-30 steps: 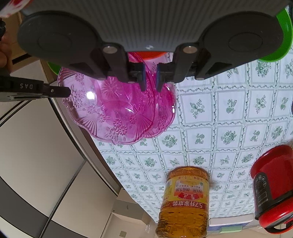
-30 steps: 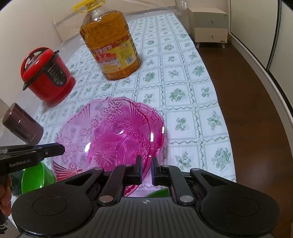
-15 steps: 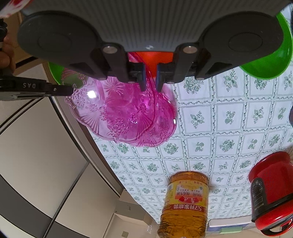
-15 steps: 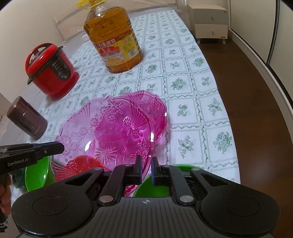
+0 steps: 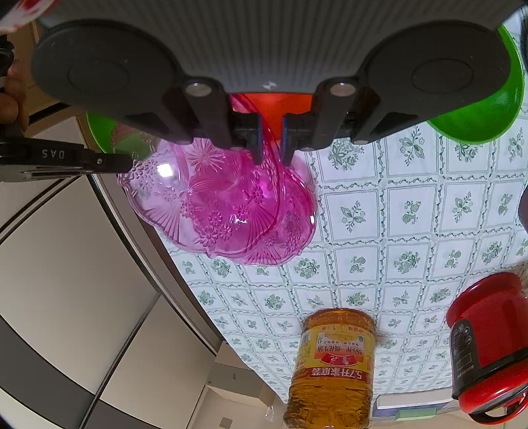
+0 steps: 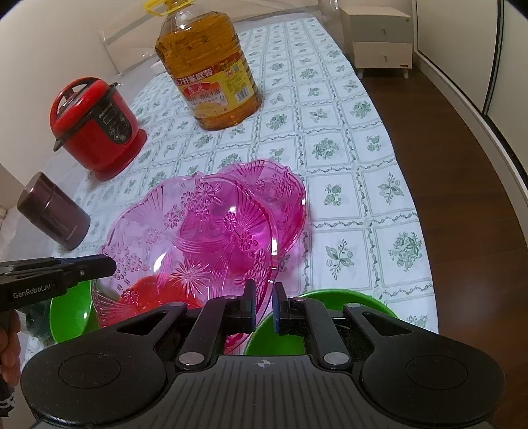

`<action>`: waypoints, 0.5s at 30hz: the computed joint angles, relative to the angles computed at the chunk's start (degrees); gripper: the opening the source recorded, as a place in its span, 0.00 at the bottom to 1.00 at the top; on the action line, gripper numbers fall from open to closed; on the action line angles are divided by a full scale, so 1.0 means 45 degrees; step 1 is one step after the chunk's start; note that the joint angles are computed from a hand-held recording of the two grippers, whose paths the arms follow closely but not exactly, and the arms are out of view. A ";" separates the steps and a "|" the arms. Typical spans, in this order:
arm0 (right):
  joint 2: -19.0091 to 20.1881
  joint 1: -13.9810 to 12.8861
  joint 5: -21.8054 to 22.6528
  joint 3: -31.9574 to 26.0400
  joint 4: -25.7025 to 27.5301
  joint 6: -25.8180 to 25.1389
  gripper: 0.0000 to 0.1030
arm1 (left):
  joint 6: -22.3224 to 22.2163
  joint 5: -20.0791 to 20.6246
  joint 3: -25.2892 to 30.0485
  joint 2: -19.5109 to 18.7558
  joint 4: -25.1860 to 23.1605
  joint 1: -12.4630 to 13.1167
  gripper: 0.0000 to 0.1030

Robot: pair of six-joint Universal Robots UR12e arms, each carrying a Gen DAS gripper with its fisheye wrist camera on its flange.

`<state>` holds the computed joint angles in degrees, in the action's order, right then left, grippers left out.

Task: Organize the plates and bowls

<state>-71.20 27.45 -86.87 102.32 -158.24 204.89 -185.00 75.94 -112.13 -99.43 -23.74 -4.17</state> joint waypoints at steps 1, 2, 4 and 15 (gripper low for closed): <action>0.0023 -0.0013 0.0000 -0.0024 -0.0007 -0.0015 0.09 | -0.0013 -0.0006 0.0040 -0.0039 -0.0011 0.0002 0.08; 0.0048 -0.0038 0.0020 -0.0051 -0.0014 -0.0014 0.09 | -0.0030 -0.0017 0.0098 -0.0089 -0.0033 0.0003 0.08; 0.0113 -0.0083 0.0017 -0.0138 -0.0009 -0.0038 0.09 | -0.0020 -0.0033 0.0183 -0.0186 -0.0013 0.0009 0.08; 0.0795 -0.0346 -0.0342 -0.1086 0.0146 -0.0339 0.09 | 0.0144 0.0381 0.1464 -0.1391 0.0059 -0.0061 0.08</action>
<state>-67.62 25.89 -88.41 97.44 -157.58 203.37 -184.35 77.66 -105.55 -105.69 -23.47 -4.45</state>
